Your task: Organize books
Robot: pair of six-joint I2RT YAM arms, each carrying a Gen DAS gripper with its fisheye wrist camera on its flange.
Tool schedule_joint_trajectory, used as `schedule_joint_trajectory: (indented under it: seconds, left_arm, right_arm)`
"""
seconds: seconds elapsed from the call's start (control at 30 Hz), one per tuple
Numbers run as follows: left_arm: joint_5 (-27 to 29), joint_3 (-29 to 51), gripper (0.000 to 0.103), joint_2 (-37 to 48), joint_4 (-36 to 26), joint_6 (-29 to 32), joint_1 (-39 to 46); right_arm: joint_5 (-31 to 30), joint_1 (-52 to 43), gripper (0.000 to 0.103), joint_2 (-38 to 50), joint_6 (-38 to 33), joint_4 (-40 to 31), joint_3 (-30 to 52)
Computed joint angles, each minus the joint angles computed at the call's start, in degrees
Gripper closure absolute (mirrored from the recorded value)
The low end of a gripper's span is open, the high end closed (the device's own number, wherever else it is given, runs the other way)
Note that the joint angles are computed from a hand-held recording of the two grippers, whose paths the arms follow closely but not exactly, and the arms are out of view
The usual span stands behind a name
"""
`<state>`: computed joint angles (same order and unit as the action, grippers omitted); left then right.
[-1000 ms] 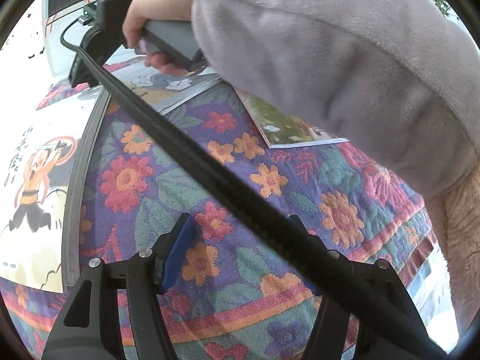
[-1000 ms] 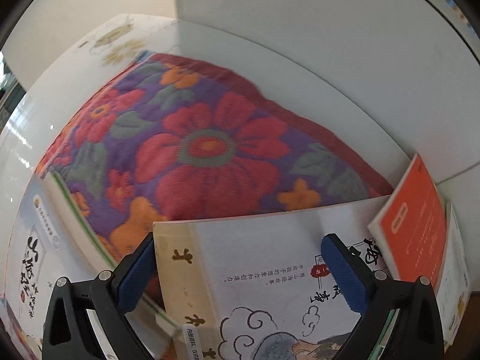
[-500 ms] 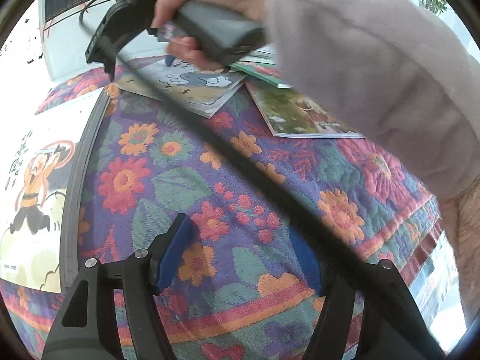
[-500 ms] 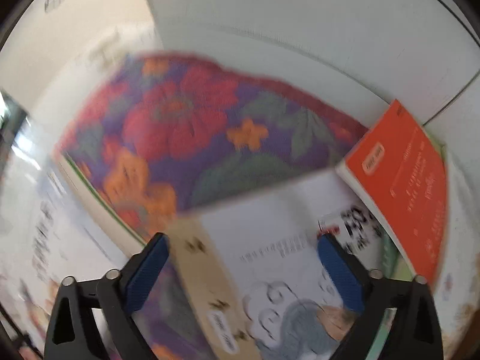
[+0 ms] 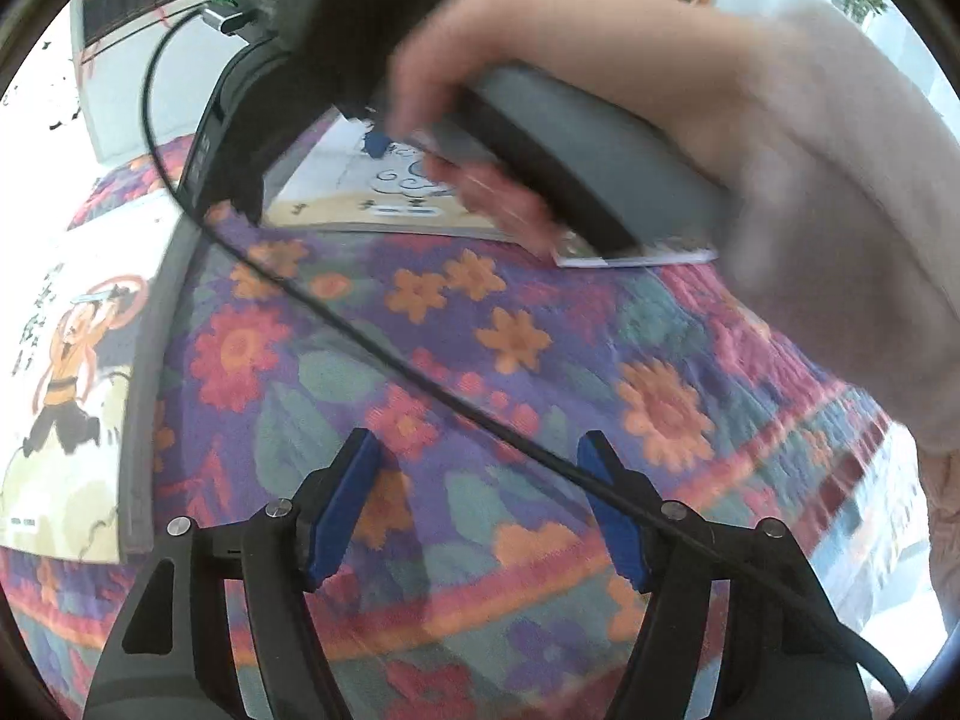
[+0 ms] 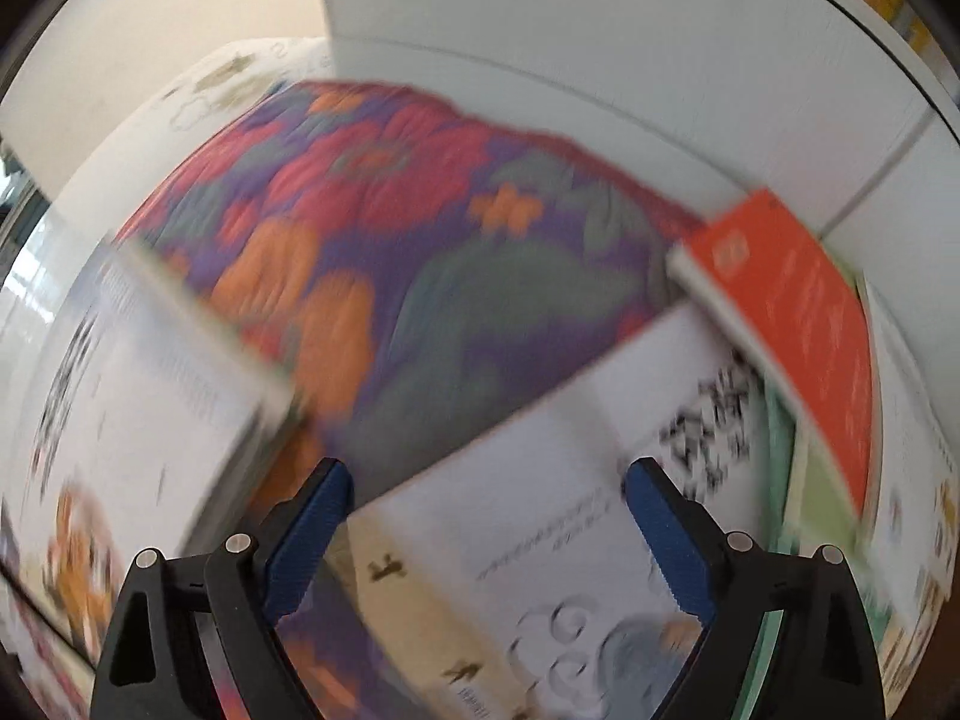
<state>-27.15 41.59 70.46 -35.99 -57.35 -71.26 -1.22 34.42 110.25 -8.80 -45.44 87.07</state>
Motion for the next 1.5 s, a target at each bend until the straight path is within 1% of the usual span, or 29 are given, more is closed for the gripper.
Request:
schedule_joint_trajectory:
  seconds: [0.1,0.17,0.23,0.27,0.3,0.33,0.37,0.43,0.5,0.53,0.57,0.6,0.63,0.7,0.73,0.83,0.87,0.9,0.97,1.03,1.07,1.13,1.17,1.2,1.23,1.27,1.33,1.4,1.5]
  left_arm:
    - [0.25,2.00,0.037,2.93,0.07,0.12,-3.68]
    - [-0.63,4.11,0.034,6.00,-0.25,0.64,-6.63]
    - [-1.77,6.24,0.032,8.96,-1.09,0.78,-8.99]
    - [-1.86,6.90,0.032,9.66,-1.37,0.85,-9.47]
    - [-1.52,7.36,0.032,9.84,-1.61,0.95,-9.52]
    - [-0.39,7.20,0.032,9.19,-1.24,1.38,-8.82]
    - [1.24,6.67,0.033,8.08,-0.33,1.72,-7.53]
    - [4.58,4.90,0.033,4.75,1.10,3.08,-3.52]
    - [5.14,4.94,0.033,2.97,0.61,3.84,-0.05]
    - [3.37,5.97,0.033,3.19,0.20,4.31,1.31]
    - [1.87,6.75,0.034,3.94,0.45,4.60,2.04]
    - [0.54,7.57,0.035,4.08,0.54,5.67,3.98]
    - [-0.17,8.87,0.036,5.09,1.02,6.24,5.40]
    - [0.33,10.40,0.039,5.95,3.19,8.35,10.19]
    - [0.61,12.06,0.039,8.20,4.91,8.80,11.93]
    - [2.34,16.21,0.039,12.55,8.42,10.70,19.62]
    - [2.71,18.84,0.039,15.80,9.62,10.74,22.33]
    - [3.16,20.66,0.039,16.48,8.59,10.40,23.89]
    - [4.93,24.48,0.039,20.69,9.14,9.37,26.96]
    - [7.16,26.58,0.039,24.71,10.30,7.62,28.75]
    - [8.34,26.41,0.039,25.53,11.25,6.56,29.08]
    - [11.21,23.79,0.041,26.91,15.51,4.47,29.50]
    - [8.03,21.97,0.039,26.56,18.23,4.86,28.26]
    - [4.66,22.72,0.039,27.47,17.42,5.69,26.91]
    - [3.53,24.25,0.038,28.66,15.82,6.39,26.40]
    - [2.40,25.72,0.038,29.57,14.15,6.57,25.76]
    - [2.42,25.16,0.038,29.41,15.03,5.76,25.25]
    - [2.21,25.34,0.036,29.52,14.99,5.32,24.41]
    - [-0.27,26.63,0.034,31.15,14.15,4.34,22.88]
  right_arm:
    - [1.68,1.41,0.008,-14.45,-2.05,5.21,-18.98]
    - [-0.18,0.70,0.008,-22.42,-3.03,4.09,-26.77]
    - [-4.57,-1.69,0.009,-29.51,-5.32,1.38,-31.84]
    - [-10.24,-5.89,0.014,-33.27,-6.88,-1.13,-33.91]
    - [-15.10,-9.76,0.018,-34.66,-8.11,-3.00,-34.61]
    - [-20.04,-16.51,0.018,-37.39,-10.11,-5.70,-35.50]
    - [-22.95,-21.94,0.021,-38.59,-12.45,-6.87,-35.70]
    - [-26.55,-34.02,0.021,-40.80,-18.41,-8.75,-35.69]
    - [-31.61,-46.64,0.022,-36.64,-23.47,-9.67,-32.57]
    - [-34.73,-49.55,0.022,-32.93,-21.93,-9.18,-29.93]
    - [-38.53,-52.63,0.024,-27.97,-19.53,-9.80,-25.63]
    - [-41.32,-55.41,0.035,-24.71,-18.99,-9.80,-23.68]
    - [-43.68,-57.03,0.039,-21.83,-17.13,-8.48,-22.08]
    - [-47.49,-57.88,0.041,-16.77,-11.65,-3.12,-19.33]
    - [-48.80,-58.13,0.041,-14.20,-10.80,-1.67,-17.83]
    - [-48.91,-55.43,0.041,-10.92,-4.88,7.25,-19.05]
    - [-49.43,-54.55,0.041,-9.34,-2.31,10.93,-19.33]
    - [-50.97,-55.61,0.041,-8.70,-2.51,11.38,-19.11]
    - [-49.52,-54.43,0.041,-8.58,-1.84,10.69,-18.25]
    - [-48.51,-54.14,0.040,-8.95,-4.25,8.65,-17.30]
    - [-48.80,-53.98,0.040,-8.67,-4.63,9.47,-17.44]
    - [-51.44,-54.24,0.039,-8.08,-1.48,15.02,-19.93]
    - [-53.11,-55.04,0.039,-8.19,0.70,17.85,-21.69]
    - [-53.47,-55.20,0.039,-8.53,2.76,19.88,-22.94]
    - [-52.89,-54.90,0.039,-9.68,5.33,22.50,-24.73]
    - [-51.82,-54.51,0.039,-10.72,5.81,23.57,-25.76]
    - [-49.05,-52.74,0.035,-12.76,5.56,25.47,-27.65]
    - [-44.40,-49.64,0.021,-15.69,7.01,28.95,-30.39]
    - [-32.54,-44.50,0.019,-20.87,11.64,34.63,-35.76]
